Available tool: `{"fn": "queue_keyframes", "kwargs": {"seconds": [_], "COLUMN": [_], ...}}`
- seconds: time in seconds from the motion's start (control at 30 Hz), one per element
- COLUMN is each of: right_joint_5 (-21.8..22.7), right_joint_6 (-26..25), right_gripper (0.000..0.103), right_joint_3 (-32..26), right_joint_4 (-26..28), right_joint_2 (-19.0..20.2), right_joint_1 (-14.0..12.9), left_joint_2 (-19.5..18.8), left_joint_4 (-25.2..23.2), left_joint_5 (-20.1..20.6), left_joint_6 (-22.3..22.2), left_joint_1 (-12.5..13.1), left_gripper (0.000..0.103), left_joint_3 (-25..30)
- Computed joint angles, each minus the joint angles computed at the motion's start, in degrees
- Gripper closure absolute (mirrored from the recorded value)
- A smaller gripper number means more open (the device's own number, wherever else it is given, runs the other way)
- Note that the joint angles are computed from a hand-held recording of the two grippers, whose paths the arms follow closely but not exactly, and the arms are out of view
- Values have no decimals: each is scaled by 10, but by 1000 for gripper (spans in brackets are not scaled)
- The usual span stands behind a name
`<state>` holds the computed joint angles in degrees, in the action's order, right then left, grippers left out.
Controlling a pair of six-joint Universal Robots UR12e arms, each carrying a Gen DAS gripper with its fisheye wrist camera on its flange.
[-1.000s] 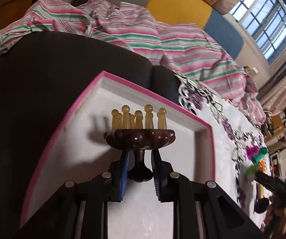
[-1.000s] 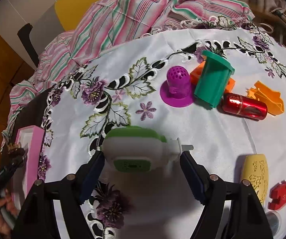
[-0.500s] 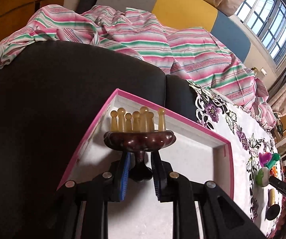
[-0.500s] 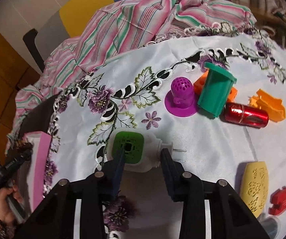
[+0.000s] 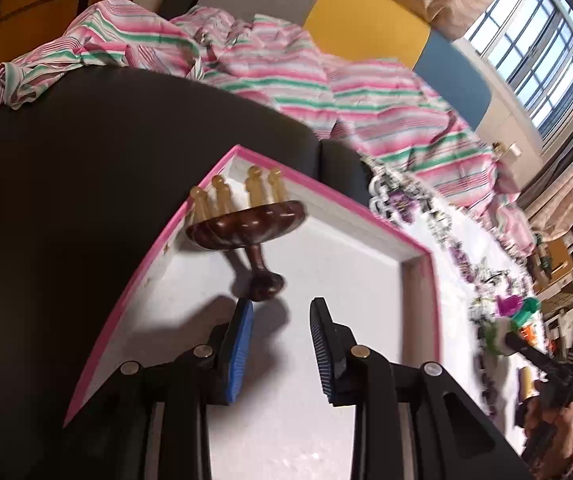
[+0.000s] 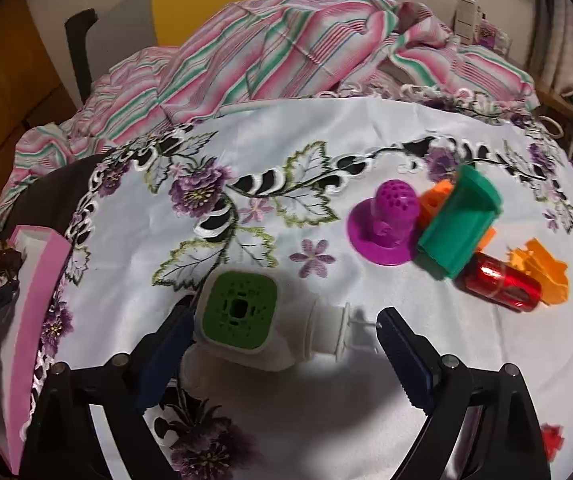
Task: Organize rigid objects
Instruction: 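Carry the green freshener into the pink tray and open the right tool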
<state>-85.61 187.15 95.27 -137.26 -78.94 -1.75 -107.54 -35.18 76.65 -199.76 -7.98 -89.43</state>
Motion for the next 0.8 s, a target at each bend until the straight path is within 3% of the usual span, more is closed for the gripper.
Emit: {"fn": "queue_keyframes", "kwargs": {"seconds": [0.07, 0.13, 0.27, 0.5, 0.67, 0.8], "right_joint_5": [13, 38, 58, 95, 124, 157], "right_joint_6": [-4, -7, -5, 17, 8, -1], "right_gripper": [14, 34, 48, 48, 48, 48], "right_joint_3": [1, 3, 4, 9, 13, -1], "right_joint_4": [4, 4, 13, 17, 3, -3], "right_joint_2": [2, 2, 2, -4, -14, -10], "right_joint_1": [-1, -4, -7, -11, 1, 28], "left_joint_2": [5, 11, 30, 72, 95, 106], "left_joint_4": [4, 10, 54, 116, 119, 103], "left_joint_5": [-1, 4, -4, -12, 4, 8], "left_joint_6": [6, 14, 7, -13, 4, 17], "left_joint_1": [-2, -6, -10, -19, -30, -35], "left_gripper": [74, 74, 74, 74, 74, 74], "left_joint_3": [-4, -10, -38, -99, -126, -136]}}
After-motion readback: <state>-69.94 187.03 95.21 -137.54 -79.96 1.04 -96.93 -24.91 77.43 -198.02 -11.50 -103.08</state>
